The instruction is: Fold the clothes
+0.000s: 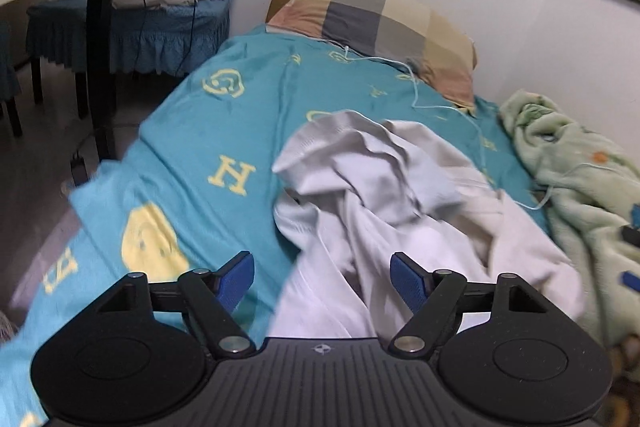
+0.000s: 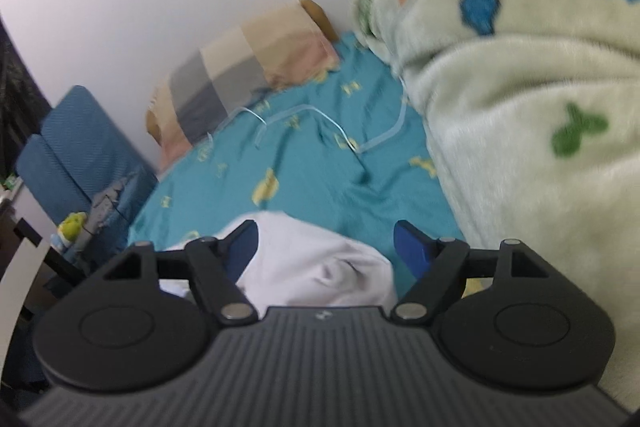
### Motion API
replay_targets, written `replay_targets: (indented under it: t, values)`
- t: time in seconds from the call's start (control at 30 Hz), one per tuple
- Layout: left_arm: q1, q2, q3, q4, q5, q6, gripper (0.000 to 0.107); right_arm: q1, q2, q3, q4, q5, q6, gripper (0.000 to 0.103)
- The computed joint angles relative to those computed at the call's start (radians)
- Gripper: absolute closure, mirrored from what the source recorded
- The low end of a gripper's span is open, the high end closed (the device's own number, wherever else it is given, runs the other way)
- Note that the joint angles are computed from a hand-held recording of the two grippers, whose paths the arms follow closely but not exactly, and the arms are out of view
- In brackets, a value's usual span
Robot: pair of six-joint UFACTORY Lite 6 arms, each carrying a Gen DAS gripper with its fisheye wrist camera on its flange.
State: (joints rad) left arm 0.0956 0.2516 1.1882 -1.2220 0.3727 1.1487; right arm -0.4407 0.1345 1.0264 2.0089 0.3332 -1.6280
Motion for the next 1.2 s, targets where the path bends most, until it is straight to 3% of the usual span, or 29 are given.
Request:
replay_targets:
  t: [0.07, 0.1, 0.17, 0.2, 0.23, 0.33, 0.47, 0.67, 0.8, 0.87, 1.1, 1.17, 1.2]
  values:
    - [0.001, 0.071, 0.056, -0.045, 0.023, 0.037, 0.04, 0.006, -0.023, -0.01, 0.042, 0.011, -0.069, 0.025]
    - [0.004, 0.11, 0.089, -0.057, 0.043, 0.043, 0.049, 0.009, -0.035, -0.014, 0.062, 0.017, -0.101, 0.025]
    - [0.01, 0.162, 0.135, -0.032, 0.083, 0.005, 0.075, 0.016, -0.045, -0.018, 0.038, 0.054, -0.11, 0.025]
    - [0.006, 0.162, 0.134, -0.033, 0.078, 0.017, 0.097, 0.019, -0.038, -0.012, 0.002, 0.086, -0.084, 0.025]
    - [0.002, 0.161, 0.133, -0.035, 0.073, 0.03, 0.101, 0.021, -0.026, -0.005, -0.035, 0.123, -0.055, 0.025]
    - [0.013, 0.086, 0.075, -0.16, 0.108, 0.172, 0.102, 0.027, 0.009, 0.019, -0.123, 0.232, 0.012, 0.025]
    - [0.065, -0.127, -0.065, -0.238, 0.265, 0.263, 0.103, 0.022, 0.045, 0.039, -0.231, 0.364, 0.119, 0.025]
    - [0.127, -0.433, -0.255, -0.025, 0.489, 0.133, 0.103, 0.061, 0.115, 0.091, -0.304, 0.507, 0.163, 0.025]
    - [0.088, -0.53, -0.37, 0.066, 0.472, 0.096, 0.103, 0.15, 0.213, 0.193, -0.305, 0.496, 0.127, 0.025]
    - [0.056, -0.517, -0.38, 0.073, 0.444, 0.099, 0.103, 0.207, 0.261, 0.258, -0.309, 0.436, 0.109, 0.025]
    - [-0.01, -0.435, -0.366, 0.094, 0.379, 0.096, 0.103, 0.288, 0.332, 0.302, -0.377, 0.439, 0.056, 0.028]
    - [-0.016, -0.434, -0.371, 0.089, 0.375, 0.106, 0.103, 0.291, 0.336, 0.292, -0.35, 0.414, 0.045, 0.037]
    - [-0.016, -0.432, -0.37, 0.09, 0.376, 0.107, 0.103, 0.288, 0.341, 0.293, -0.344, 0.41, 0.048, 0.049]
